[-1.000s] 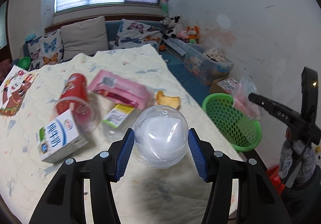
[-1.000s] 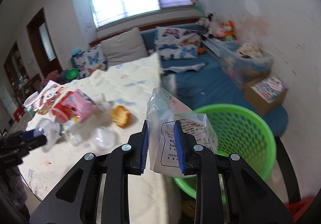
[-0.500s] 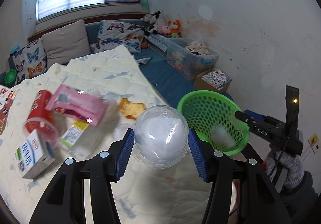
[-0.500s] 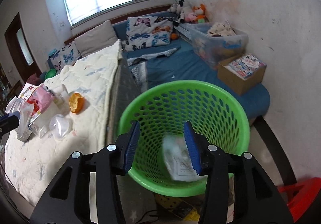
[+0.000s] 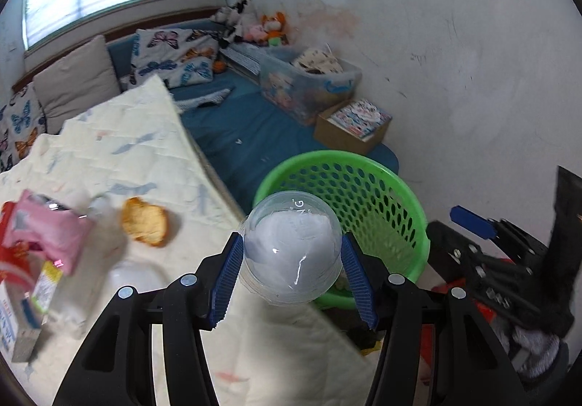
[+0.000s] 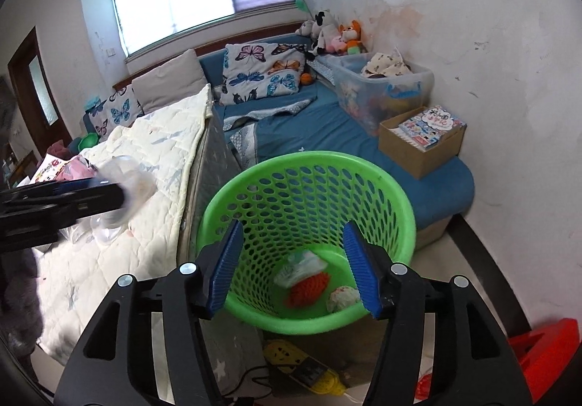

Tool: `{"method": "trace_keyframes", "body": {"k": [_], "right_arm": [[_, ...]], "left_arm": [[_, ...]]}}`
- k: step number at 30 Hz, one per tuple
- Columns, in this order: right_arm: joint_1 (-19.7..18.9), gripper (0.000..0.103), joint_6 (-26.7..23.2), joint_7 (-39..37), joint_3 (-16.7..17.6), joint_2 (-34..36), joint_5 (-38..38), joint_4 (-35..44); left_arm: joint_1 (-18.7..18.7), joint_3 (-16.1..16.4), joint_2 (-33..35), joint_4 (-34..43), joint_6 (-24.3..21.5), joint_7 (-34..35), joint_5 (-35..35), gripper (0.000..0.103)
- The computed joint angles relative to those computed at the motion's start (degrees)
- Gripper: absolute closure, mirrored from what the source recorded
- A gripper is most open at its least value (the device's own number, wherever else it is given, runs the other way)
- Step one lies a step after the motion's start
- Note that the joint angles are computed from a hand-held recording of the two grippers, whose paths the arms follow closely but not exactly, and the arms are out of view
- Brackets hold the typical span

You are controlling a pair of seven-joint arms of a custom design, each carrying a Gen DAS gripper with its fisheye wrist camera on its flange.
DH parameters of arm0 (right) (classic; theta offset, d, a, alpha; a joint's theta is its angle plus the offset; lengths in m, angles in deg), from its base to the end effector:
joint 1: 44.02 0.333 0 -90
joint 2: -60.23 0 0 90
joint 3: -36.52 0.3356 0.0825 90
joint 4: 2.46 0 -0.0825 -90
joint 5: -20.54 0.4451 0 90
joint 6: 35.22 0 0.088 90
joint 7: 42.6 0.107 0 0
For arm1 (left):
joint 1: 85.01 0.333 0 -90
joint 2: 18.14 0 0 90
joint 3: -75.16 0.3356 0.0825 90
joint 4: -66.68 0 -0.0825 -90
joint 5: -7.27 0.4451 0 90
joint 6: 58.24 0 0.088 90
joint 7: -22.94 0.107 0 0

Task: Collect trash
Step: 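Release the clear dome into the green basket from the left tool, then grasp the milk carton with the left tool while the right tool grasps another clear dome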

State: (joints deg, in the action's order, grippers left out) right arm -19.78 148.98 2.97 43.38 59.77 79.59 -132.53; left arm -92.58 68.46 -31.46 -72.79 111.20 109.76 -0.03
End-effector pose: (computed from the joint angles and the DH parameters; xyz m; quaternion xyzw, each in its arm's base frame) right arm 0.5423 0.2315 0.4230 -0.7101 0.5469 -0.1935 0.3989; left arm 0.5331 -0.1287 0.4640 -0.6287 0.6846 -0.3091 0.2010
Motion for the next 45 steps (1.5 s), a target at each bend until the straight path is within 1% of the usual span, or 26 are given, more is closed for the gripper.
{"method": "trace_keyframes", "body": {"k": [2,5,10,11,12,13,14,15,17,18,20,23,25,28,32,34,38,41,45], "right_arm": [[0.0,0.044,0.05,0.04,-0.17,-0.47,0.15,-0.65],[0.84,0.044,-0.46,-4.66,-0.99,-0.9,5.95,-0.66],[1.13,0.044,-0.67,-5.51,-1.67,-1.3,7.94,-1.19],[1.24,0.044,-0.89,-6.78,-1.9,-1.32,9.6,-1.05],[1.29,0.044,-0.98,-8.03,-2.0,-1.34,11.12,-0.95],[1.17,0.044,-1.15,-8.38,-2.01,-1.41,11.62,-0.98],[1.09,0.044,-1.29,-8.84,-2.0,-1.44,12.18,-1.0],[1.04,0.044,-1.22,-9.04,-1.91,-1.47,12.5,-1.07],[0.99,0.044,-1.33,-9.26,-1.8,-1.62,12.97,-1.24],[0.99,0.044,-1.52,-9.21,-1.77,-1.65,13.05,-1.28],[1.0,0.044,-1.82,-9.25,-1.69,-1.77,13.11,-1.3],[1.22,0.044,-2.73,-8.15,-1.52,-2.29,11.9,-1.44],[1.77,0.044,-3.46,-8.82,-1.44,-2.62,12.13,-1.19],[2.76,0.044,-4.32,-10.16,-1.21,-2.9,12.47,-0.78],[3.68,0.044,-5.89,-9.63,-0.31,-2.5,10.21,0.32],[4.17,0.043,-6.54,-9.12,0.31,-1.93,8.75,1.15],[4.74,0.042,-8.17,-7.79,1.6,-0.53,6.18,3.06],[4.78,0.042,-9.22,-4.83,2.73,1.16,2.22,4.74],[4.45,0.041,-10.45,-1.07,4.49,3.86,-2.7,7.49]], "left_arm": [[-0.17,-0.29,2.36,2.17,-1.02,0.07,0.2,0.049],[-0.21,-0.98,5.48,4.99,-2.14,0.22,0.48,0.049],[-0.29,-1.73,9.72,8.74,-3.98,0.98,-0.66,0.048],[-0.24,-1.86,10.25,9.12,-4.12,1.11,-0.95,0.048],[-0.33,-1.93,10.52,9.28,-4.23,1.92,-1.98,0.046],[-0.24,-2.0,10.93,9.54,-4.4,2.1,-2.25,0.039],[-0.12,-2.12,11.07,9.49,-4.23,1.92,-2.17,0.036],[-0.24,-2.15,11.07,9.26,-3.8,3.23,-3.59,0.035],[0.05,-2.39,10.88,8.87,-3.56,2.0,-2.09,0.035],[0.08,-2.32,10.79,8.77,-3.58,2.31,-2.55,0.035],[0.01,-2.01,9.69,7.83,-3.63,3.81,-4.78,0.035],[0.58,-1.77,7.36,5.68,-3.22,2.44,-3.77,0.035],[1.1,-1.55,5.43,3.75,-2.65,1.12,-2.5,0.035],[1.84,-0.65,1.5,0.23,-2.23,-0.42,-1.76,0.035],[2.98,0.74,-3.42,-3.77,-2.53,-2.19,-0.97,0.035],[4.04,1.11,-5.87,-5.68,-2.45,-3.02,0.06,0.035],[7.56,1.05,-11.6,-10.02,-1.99,-5.25,3.51,0.035],[10.85,0.71,-15.58,-12.88,-2.5,-6.86,6.31,0.035],[13.14,2.99,-20.37,-16.48,-3.7,-6.51,7.55,0.035]]}}
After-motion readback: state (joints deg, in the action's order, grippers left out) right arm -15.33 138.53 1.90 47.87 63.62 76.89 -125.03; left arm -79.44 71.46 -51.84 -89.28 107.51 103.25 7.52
